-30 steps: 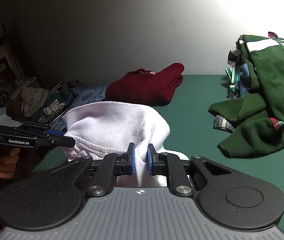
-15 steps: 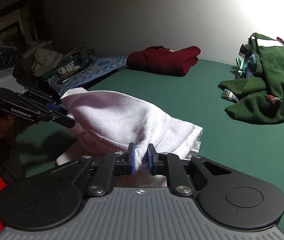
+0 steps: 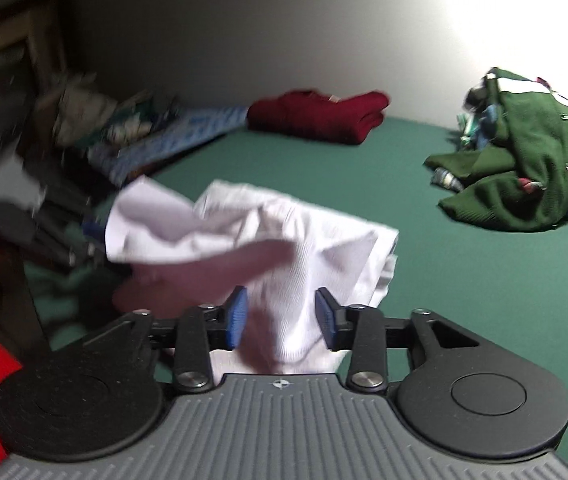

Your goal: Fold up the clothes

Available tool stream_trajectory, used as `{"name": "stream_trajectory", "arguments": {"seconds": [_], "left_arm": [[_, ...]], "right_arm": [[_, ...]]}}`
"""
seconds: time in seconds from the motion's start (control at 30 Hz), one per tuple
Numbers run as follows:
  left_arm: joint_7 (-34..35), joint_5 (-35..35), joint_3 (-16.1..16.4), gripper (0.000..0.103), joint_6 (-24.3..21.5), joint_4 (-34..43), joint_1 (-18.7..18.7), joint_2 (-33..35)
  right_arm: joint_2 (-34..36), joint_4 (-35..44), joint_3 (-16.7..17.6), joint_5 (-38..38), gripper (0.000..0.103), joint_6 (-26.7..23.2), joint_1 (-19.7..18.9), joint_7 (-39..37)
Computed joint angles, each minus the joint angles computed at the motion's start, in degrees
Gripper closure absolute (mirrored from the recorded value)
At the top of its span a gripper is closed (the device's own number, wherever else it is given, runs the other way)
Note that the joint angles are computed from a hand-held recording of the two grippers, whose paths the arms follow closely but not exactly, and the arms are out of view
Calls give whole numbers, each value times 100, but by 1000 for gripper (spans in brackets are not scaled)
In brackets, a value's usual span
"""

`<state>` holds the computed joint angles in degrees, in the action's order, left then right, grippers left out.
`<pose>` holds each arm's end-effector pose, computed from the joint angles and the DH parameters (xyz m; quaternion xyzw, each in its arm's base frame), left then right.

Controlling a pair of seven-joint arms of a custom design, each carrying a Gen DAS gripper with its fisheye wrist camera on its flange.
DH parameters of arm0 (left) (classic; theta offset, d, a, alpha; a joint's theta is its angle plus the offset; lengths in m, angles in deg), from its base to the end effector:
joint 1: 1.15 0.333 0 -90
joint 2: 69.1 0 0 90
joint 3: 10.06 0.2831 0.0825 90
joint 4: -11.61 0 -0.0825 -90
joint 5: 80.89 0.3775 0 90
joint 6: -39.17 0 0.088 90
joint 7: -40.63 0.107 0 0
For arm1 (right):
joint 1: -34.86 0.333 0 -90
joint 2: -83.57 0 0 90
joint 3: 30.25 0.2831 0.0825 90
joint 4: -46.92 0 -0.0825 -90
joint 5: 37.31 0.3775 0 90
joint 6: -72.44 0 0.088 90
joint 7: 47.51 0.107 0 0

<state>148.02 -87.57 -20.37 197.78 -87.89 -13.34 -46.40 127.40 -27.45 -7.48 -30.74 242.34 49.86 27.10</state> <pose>0.6377 -0.2436 0.4003 -0.4565 0.8299 -0.2770 0.1614 0.6628 0.3793 0.4029 -0.7774 0.4189 -0.1414 0.4474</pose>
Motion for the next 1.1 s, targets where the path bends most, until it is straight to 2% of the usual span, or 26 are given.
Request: {"name": "stream_trajectory", "arguments": {"seconds": [0.07, 0.1, 0.2, 0.23, 0.3, 0.33, 0.37, 0.4, 0.5, 0.57, 0.6, 0.67, 0.73, 0.87, 0.97, 1.1], "left_arm": [[335, -499, -284, 61, -103, 0, 293, -69], [595, -891, -475, 59, -90, -54, 482, -138], [1490, -2251, -983, 34, -97, -109, 969, -250], [1638, -2570, -1039, 26, -103, -85, 1019, -238], [1712, -2923, -1005, 26, -190, 68, 984, -122], [1704, -3043, -972, 26, -245, 164, 952, -46], [1693, -3144, -945, 26, -270, 247, 923, 32], [1632, -3206, -906, 28, -288, 330, 884, 125], [1113, -2913, -639, 47, -476, 579, 647, 399], [711, -2546, -459, 73, -632, 724, 487, 562], [600, -2410, -423, 75, -664, 737, 447, 598], [586, -2175, -414, 80, -552, 594, 391, 529], [625, -1941, -406, 82, -483, 456, 340, 432], [814, -1700, -452, 87, -775, 345, 353, 344], [706, -1262, -290, 87, -942, 290, 170, 337], [572, -817, -163, 85, -889, 161, 54, 184]], "right_arm": [[183, 291, -101, -4, 57, -37, 143, 149], [293, 494, -284, -43, 57, -102, 306, 349], [649, 1070, -813, -191, 57, -256, 748, 1055], [756, 1213, -891, -225, 57, -291, 814, 1234], [931, 1467, -1014, -295, 60, -418, 913, 1551], [967, 1529, -1059, -331, 72, -492, 944, 1678], [938, 1472, -978, -338, 90, -487, 892, 1655], [880, 1357, -844, -322, 95, -445, 803, 1560], [475, 685, -586, -378, 96, -175, 577, 1217], [227, 305, -406, -416, 96, -120, 410, 944], [98, 115, -309, -415, 96, -140, 322, 803], [-166, -265, -134, -378, 96, -203, 158, 515], [-402, -581, -99, -348, 96, -320, 106, 311], [-693, -908, -520, -482, 97, -657, 394, 347], [-765, -960, -789, -565, 96, -926, 567, 528], [-998, -1172, -839, -546, 94, -979, 550, 531]]}}
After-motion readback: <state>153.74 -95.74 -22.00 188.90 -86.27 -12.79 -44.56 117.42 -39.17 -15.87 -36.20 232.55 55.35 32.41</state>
